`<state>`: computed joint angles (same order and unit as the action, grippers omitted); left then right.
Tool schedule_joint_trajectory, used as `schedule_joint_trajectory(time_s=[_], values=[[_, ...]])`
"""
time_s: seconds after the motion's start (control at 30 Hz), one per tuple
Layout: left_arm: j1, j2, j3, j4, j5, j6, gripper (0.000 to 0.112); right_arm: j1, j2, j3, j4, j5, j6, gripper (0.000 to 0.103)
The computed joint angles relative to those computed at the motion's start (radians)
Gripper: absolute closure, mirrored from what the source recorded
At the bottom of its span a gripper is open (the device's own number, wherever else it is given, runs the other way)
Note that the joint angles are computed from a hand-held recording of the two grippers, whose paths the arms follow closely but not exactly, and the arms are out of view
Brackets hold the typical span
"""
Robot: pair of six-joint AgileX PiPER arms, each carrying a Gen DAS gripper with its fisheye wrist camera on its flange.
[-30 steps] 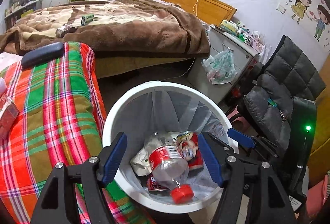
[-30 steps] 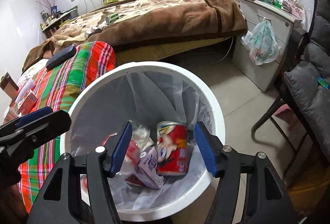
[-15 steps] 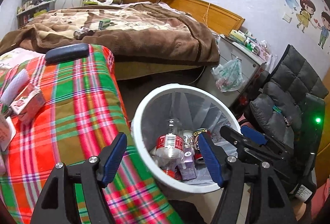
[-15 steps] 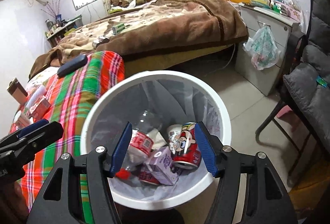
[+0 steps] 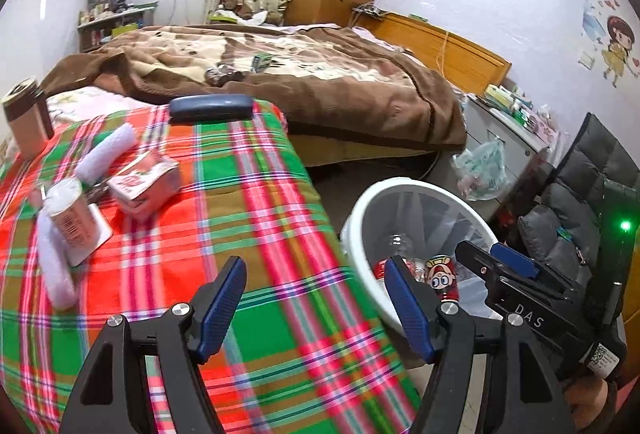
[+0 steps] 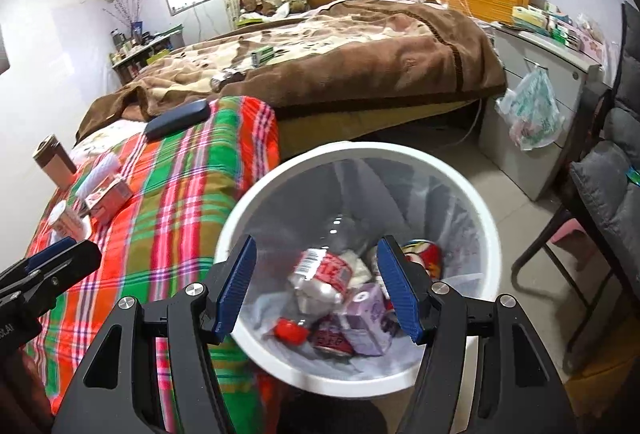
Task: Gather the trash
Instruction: 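Move both tools back over the plaid bed toward the remaining items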
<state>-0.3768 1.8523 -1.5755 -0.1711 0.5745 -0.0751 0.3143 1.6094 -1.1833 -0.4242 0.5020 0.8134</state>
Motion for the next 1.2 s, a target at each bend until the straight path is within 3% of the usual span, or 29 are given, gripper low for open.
schedule_joint_trajectory(time_s=[0.3, 0.67, 0.97, 1.2], values=[[0.111, -0.093, 0.162, 0.05, -0.071, -0.043, 0.041, 0.081, 0.053, -0.065, 0.007, 0.005, -0.016, 0.039], [0.307, -0.14, 0.264, -0.05, -0.106, 0.043, 0.041, 0.163, 0.149, -0.187, 0.054, 0.019, -0.086, 0.039], [0.418, -0.082, 0.236, -0.068, -0.088, 0.059, 0.041, 0.197, 0.264, -0.36, 0.175, 0.07, -0.227, 0.039], [0.471, -0.01, 0.174, -0.153, -0.053, 0.138, 0.041, 0.198, 0.419, -0.603, 0.33, 0.164, -0.336, 0.039]])
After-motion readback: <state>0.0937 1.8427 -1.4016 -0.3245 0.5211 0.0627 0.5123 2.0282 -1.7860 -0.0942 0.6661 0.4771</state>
